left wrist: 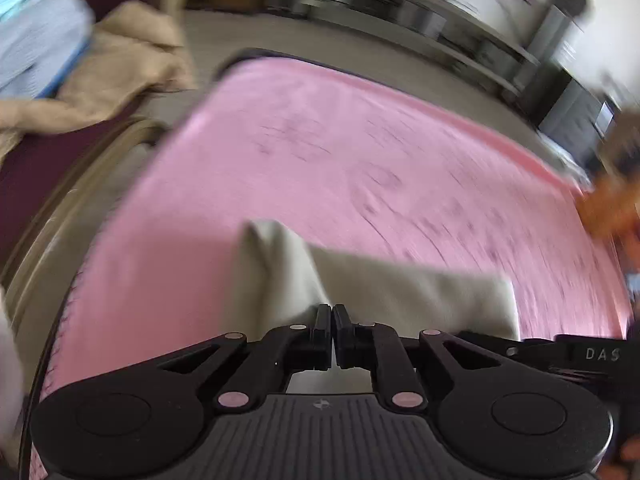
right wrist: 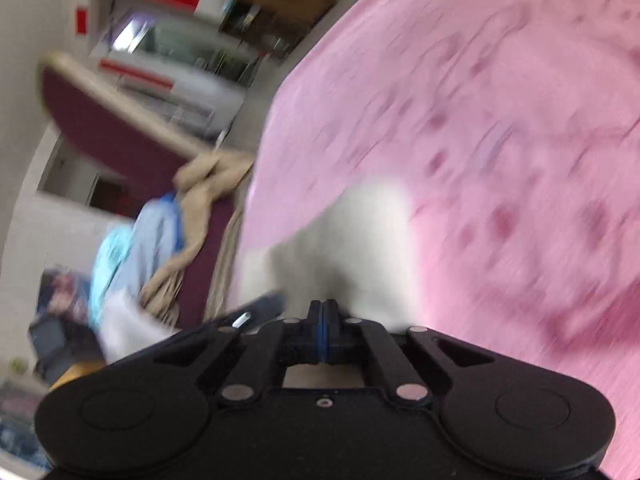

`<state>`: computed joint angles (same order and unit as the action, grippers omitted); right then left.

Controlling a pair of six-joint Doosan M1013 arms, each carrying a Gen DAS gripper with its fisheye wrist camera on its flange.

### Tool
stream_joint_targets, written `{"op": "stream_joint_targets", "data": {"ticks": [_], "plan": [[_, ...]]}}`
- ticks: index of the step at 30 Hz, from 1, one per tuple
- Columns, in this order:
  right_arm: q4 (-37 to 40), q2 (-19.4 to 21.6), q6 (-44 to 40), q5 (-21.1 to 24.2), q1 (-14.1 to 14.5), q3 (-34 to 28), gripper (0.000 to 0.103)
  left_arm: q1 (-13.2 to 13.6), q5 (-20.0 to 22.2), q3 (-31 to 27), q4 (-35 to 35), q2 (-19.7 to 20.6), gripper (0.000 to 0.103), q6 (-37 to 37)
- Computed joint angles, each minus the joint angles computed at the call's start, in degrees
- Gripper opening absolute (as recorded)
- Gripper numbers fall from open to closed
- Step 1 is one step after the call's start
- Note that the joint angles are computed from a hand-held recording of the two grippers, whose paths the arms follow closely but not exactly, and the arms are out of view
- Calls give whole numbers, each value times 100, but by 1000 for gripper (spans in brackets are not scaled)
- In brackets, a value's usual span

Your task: Fold clothes

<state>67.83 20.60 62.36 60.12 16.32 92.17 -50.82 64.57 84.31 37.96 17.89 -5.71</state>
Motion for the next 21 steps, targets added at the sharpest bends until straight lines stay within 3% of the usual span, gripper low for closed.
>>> {"op": "stream_joint_targets", "data": {"ticks": [3,5,8,12,15,18,20,21], "plan": [[275,-173,84,-1277,17,272,0,-50,898,-207,446,104,12,-350],[-46,-293,510,-2163,76,353,9,-107,1515,-341,747,181,14,-337],[-80,-363,696,-2367,-14,404,12,-146,1359,-254,803,74,24,-265],[458,-393,268,-1882,-116,415,22,-124,494,-128,600,-20,24,97],[546,-253,-121,-1206,-75,246,24,-71,-219,-43,344,-61,22,465],[556,-14,-356,-308,-44,32,24,22,-329,-18,113,-8,21,547],[347,32,-235,-151,-36,-15,23,81,-324,63,130,-19,20,181],[234,51,-137,-158,-23,-27,17,111,-321,101,136,-23,19,1]]}}
